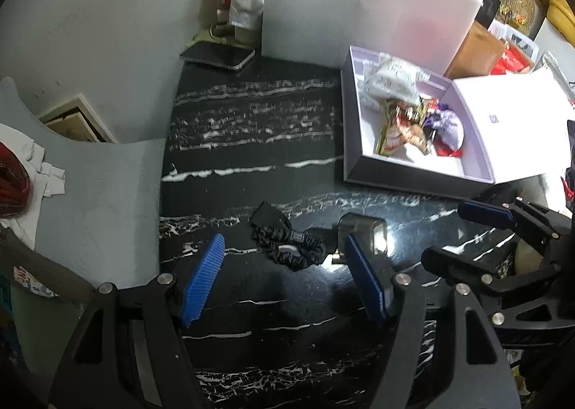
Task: Organize objects
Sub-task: 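Grasp the black scrunchie with the left gripper while the right gripper grasps the dark glass jar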
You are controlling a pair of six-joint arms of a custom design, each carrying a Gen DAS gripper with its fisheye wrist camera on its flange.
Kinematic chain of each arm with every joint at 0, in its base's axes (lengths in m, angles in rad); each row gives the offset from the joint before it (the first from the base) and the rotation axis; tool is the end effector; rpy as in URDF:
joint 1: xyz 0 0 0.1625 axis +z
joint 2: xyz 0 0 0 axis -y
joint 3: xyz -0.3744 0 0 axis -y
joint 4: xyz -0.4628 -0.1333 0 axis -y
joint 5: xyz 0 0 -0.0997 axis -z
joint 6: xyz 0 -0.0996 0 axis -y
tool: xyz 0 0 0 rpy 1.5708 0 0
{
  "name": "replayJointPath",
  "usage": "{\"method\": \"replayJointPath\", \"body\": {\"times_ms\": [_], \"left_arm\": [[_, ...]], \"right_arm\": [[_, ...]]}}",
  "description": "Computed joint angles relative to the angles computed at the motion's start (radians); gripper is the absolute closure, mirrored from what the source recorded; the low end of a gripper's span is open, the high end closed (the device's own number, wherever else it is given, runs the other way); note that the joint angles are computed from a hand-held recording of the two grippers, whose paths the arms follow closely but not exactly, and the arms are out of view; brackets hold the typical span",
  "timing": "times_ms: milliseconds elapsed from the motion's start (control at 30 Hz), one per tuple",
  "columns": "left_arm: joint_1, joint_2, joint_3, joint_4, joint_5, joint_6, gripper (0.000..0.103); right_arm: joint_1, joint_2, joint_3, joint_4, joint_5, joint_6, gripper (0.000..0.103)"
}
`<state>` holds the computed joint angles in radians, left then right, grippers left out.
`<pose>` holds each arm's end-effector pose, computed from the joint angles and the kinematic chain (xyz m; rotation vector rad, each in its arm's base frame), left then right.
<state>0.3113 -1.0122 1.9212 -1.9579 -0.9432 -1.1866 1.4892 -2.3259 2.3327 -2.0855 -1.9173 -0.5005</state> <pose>-0.4449 -0.3446 -0.0047 0.2954 2.3916 -0.5140 0.0715 -0.3458 0.3986 0.4287 -2.5894 0.5202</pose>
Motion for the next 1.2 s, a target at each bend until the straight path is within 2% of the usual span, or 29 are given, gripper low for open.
{"method": "replayJointPath", "body": {"times_ms": [100,233,433,833,867,933,1000,1100,1200], "left_arm": [[0.009,0.005,0.025,-0.033,-0.002,0.026,0.035],[0.022,0.020,0.033,-0.020,0.010,0.050,0.035],[0.057,0.010,0.076,-0.079,0.003,0.096,0.035],[0.094,0.005,0.122,-0.182,-0.020,0.230,0.035],[0.100,0.003,0.126,-0.198,-0.032,0.240,0.035],[0.112,0.001,0.134,-0.236,-0.056,0.264,0.035],[0.118,0.002,0.138,-0.263,-0.065,0.281,0.035],[0.125,0.014,0.137,-0.303,-0.076,0.322,0.035],[0.143,0.034,0.122,-0.322,-0.104,0.355,0.033]], "right_arm": [[-0.027,-0.001,0.017,-0.010,0.032,0.006,0.028],[-0.039,0.023,0.032,-0.048,0.023,0.029,0.028],[-0.053,0.056,0.053,-0.110,0.037,0.072,0.028],[-0.034,0.183,0.038,-0.165,-0.021,0.151,0.028],[-0.040,0.186,0.038,-0.162,-0.020,0.160,0.029],[-0.044,0.192,0.038,-0.157,-0.031,0.167,0.039],[-0.063,0.180,0.038,-0.135,0.008,0.164,0.049],[-0.056,0.170,0.042,-0.120,0.009,0.161,0.056],[-0.046,0.161,0.045,-0.112,-0.017,0.164,0.058]]}}
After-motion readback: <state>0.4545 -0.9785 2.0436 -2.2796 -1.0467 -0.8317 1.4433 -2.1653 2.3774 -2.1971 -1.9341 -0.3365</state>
